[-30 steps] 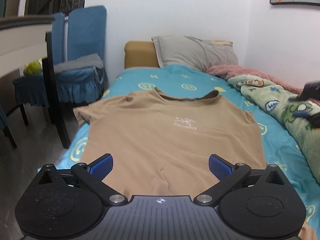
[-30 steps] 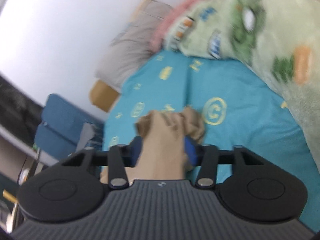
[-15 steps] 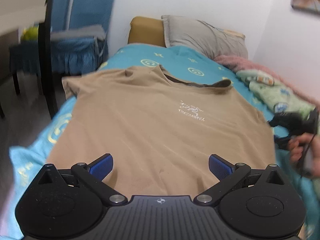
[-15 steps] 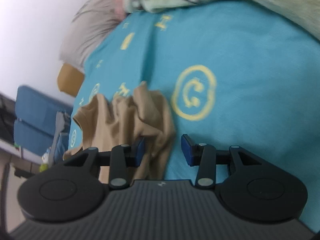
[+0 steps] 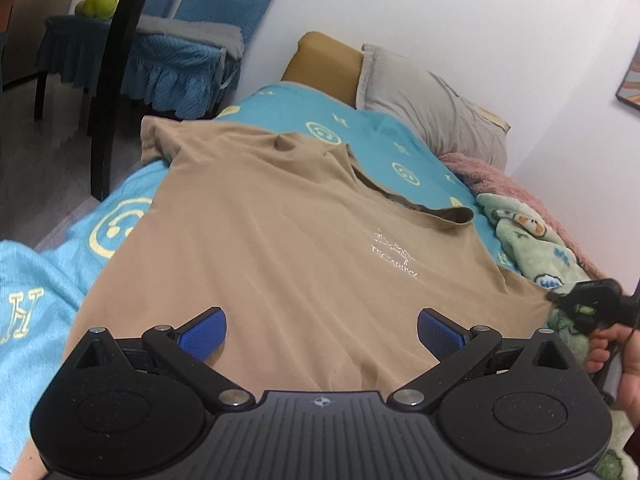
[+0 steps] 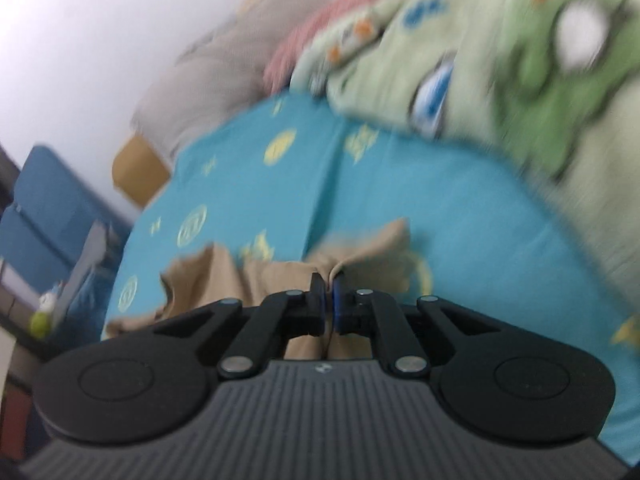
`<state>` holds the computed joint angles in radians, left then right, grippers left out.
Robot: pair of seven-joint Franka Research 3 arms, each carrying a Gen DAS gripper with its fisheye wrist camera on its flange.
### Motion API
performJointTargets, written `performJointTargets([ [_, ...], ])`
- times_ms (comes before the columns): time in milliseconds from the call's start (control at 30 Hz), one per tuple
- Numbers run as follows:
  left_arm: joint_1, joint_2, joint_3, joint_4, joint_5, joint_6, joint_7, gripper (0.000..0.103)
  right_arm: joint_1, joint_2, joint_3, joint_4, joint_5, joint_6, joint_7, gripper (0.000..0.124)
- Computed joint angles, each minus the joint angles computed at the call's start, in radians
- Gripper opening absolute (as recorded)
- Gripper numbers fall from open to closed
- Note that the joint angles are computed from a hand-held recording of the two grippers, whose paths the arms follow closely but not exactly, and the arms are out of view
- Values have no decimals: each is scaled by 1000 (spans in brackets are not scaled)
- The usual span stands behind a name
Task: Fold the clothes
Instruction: 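Grasp the sleeve of the T-shirt with the right gripper, then lift the sleeve with the right gripper and fold it over the shirt body, then release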
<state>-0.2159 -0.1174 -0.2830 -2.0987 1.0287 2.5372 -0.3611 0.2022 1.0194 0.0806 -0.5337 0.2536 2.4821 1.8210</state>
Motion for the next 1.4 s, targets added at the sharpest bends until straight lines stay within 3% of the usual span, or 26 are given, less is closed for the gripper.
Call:
performJointTargets([
  [100, -7, 1, -10, 11, 19, -36, 16, 103, 61, -151, -149, -262, -104, 193, 33, 5],
  [167, -12, 5, -11, 19, 19, -52, 28, 103, 35, -243, -110, -437, -62, 319, 9, 6],
  [300, -19, 1, -11, 23, 17, -67, 41, 103, -122, -350, 107, -607, 180, 276, -113, 9],
  [433, -23, -6, -12, 22, 9, -74, 41, 103, -156, -403, 148, -677, 340, 137, -133, 12],
  [500, -24, -13, -13, 17, 5, -73, 39, 103, -160, -400, 165, -678, 423, 83, -119, 32],
  [533, -24, -16, -14, 16, 5, -75, 37, 103, -145, -406, 153, -696, 444, 98, -100, 66],
  [600, -23, -21, -16, 13, 4, -79, 35, 103, -117, -417, 133, -730, 483, 128, -60, 91],
  [733, -17, -20, -13, 9, -1, -59, 23, 103, -66, -429, 104, -789, 527, 205, 43, 91],
  [833, -10, -16, -5, 2, -18, -26, 19, 103, -85, -426, 171, -829, 644, 343, -32, 91],
  [933, -2, -13, 2, -9, -31, 12, 7, 103, -57, -375, 171, -782, 645, 429, -52, 90],
  [1067, 7, -3, 8, -14, -56, 42, 2, 103, 31, -315, 104, -748, 572, 614, 59, 88],
  [1200, 17, -2, 13, -26, -62, 77, -22, 103, 85, -243, 40, -669, 500, 684, 139, 88],
  [1267, 21, 2, 14, -26, -60, 89, -28, 103, 100, -200, 12, -611, 437, 676, 192, 86],
  [1300, 23, 5, 14, -25, -57, 94, -29, 103, 94, -181, 14, -581, 429, 649, 189, 77],
  [1400, 24, 16, 16, -19, -56, 95, -19, 103, 130, -164, -97, -534, 319, 519, 306, 36],
])
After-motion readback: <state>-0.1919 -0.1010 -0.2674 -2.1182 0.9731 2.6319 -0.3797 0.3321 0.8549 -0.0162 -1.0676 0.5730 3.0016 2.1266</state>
